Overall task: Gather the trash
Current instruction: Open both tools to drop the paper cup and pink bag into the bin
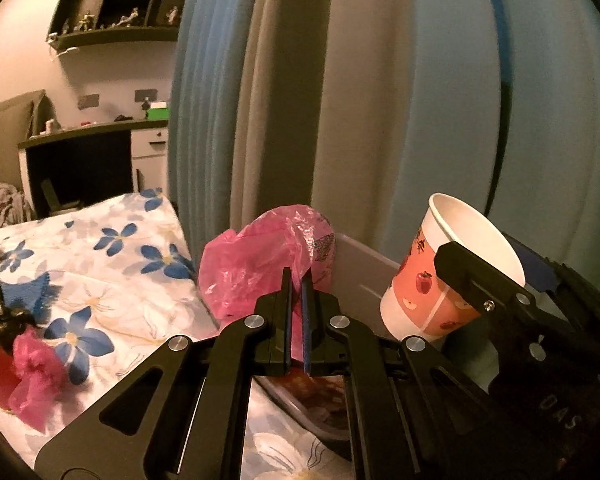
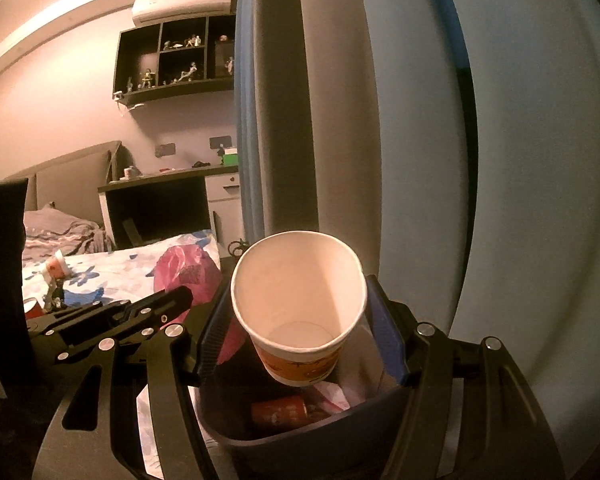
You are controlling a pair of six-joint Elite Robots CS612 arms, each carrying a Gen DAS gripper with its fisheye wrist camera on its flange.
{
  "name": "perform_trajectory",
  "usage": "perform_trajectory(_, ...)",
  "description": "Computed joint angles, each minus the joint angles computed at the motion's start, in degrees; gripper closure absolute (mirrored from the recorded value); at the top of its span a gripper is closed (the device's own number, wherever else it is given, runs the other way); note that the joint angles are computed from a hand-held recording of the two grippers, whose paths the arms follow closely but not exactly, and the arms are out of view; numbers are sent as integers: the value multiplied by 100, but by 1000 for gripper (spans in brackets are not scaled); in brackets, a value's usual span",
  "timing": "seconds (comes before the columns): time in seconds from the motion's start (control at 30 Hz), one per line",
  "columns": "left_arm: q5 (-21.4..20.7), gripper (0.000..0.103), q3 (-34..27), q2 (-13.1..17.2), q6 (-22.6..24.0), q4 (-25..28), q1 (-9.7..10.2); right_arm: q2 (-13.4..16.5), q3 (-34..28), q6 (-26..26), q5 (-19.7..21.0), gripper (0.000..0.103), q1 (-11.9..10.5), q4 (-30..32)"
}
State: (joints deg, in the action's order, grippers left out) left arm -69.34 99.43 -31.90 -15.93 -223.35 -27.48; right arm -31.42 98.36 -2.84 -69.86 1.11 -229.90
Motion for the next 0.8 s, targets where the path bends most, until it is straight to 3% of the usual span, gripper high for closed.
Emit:
perform_trajectory(0.23, -402, 100, -146, 98, -103, 205, 91, 36, -94, 30, -150, 40, 28, 108)
perform_trajectory(0.73, -805, 99, -268, 206, -61, 400, 166, 116, -252, 86, -339, 40, 89, 260)
perform_trajectory(0.8, -867, 92, -267, 203, -44, 465, 175, 116, -251, 84, -346, 40, 90, 263)
